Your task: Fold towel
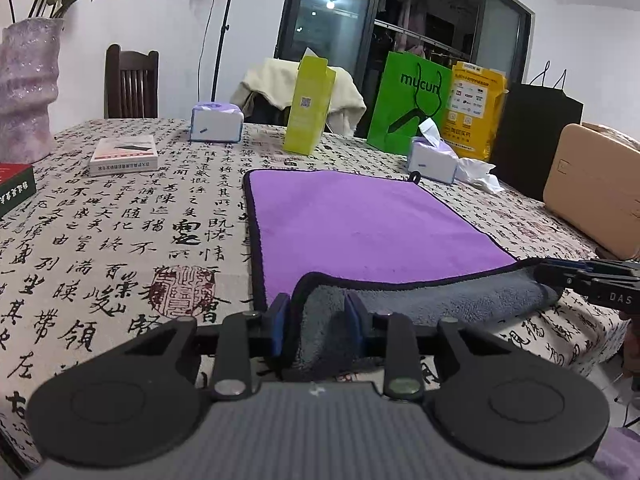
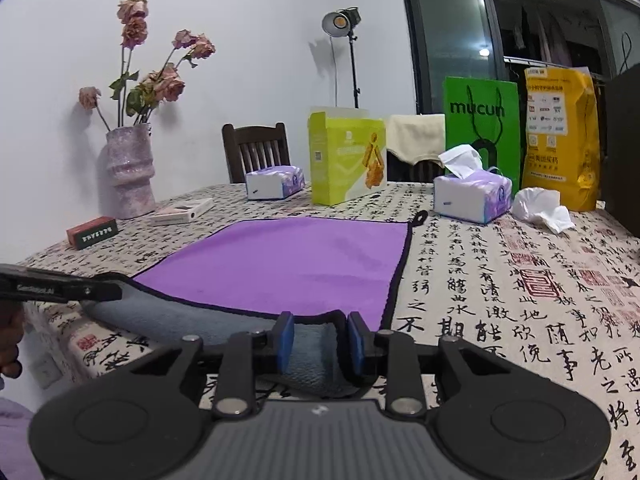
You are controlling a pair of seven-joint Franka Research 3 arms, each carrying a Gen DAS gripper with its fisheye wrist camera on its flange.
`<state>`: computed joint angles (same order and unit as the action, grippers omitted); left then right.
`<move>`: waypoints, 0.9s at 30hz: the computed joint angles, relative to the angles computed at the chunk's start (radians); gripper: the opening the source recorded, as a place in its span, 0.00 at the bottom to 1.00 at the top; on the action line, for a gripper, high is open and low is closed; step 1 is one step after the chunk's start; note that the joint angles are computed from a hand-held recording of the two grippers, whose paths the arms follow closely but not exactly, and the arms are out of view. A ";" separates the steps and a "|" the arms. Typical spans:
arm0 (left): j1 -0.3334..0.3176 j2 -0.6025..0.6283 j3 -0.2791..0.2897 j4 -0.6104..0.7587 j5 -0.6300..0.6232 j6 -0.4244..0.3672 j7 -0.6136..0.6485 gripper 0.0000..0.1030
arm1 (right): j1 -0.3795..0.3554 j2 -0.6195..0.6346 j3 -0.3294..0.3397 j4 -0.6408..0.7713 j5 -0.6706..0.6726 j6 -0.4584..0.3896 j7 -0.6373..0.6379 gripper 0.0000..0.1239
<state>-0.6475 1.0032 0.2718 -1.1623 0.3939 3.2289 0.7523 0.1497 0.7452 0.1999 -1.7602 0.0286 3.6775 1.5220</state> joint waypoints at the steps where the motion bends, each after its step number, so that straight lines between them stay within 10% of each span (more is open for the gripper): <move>1: 0.008 -0.001 -0.015 0.003 0.001 -0.006 0.006 0.30 | -0.003 0.000 0.003 0.004 -0.002 -0.011 0.004 0.24; 7: 0.043 0.012 -0.065 0.034 0.025 -0.006 0.055 0.07 | 0.082 -0.008 -0.071 0.030 0.089 -0.096 -0.060 0.05; 19: 0.020 0.027 -0.007 0.063 -0.025 0.027 0.092 0.05 | 0.117 -0.001 -0.093 0.072 0.188 -0.080 -0.171 0.03; 27: 0.099 0.116 -0.116 0.282 0.007 -0.062 0.179 0.05 | 0.091 0.032 -0.071 0.167 0.171 -0.124 -0.212 0.03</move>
<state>-0.5483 1.1188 0.1563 -0.8801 0.4013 3.1672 0.9314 0.2409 0.7776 0.1289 -1.5934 0.1996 3.5537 1.3104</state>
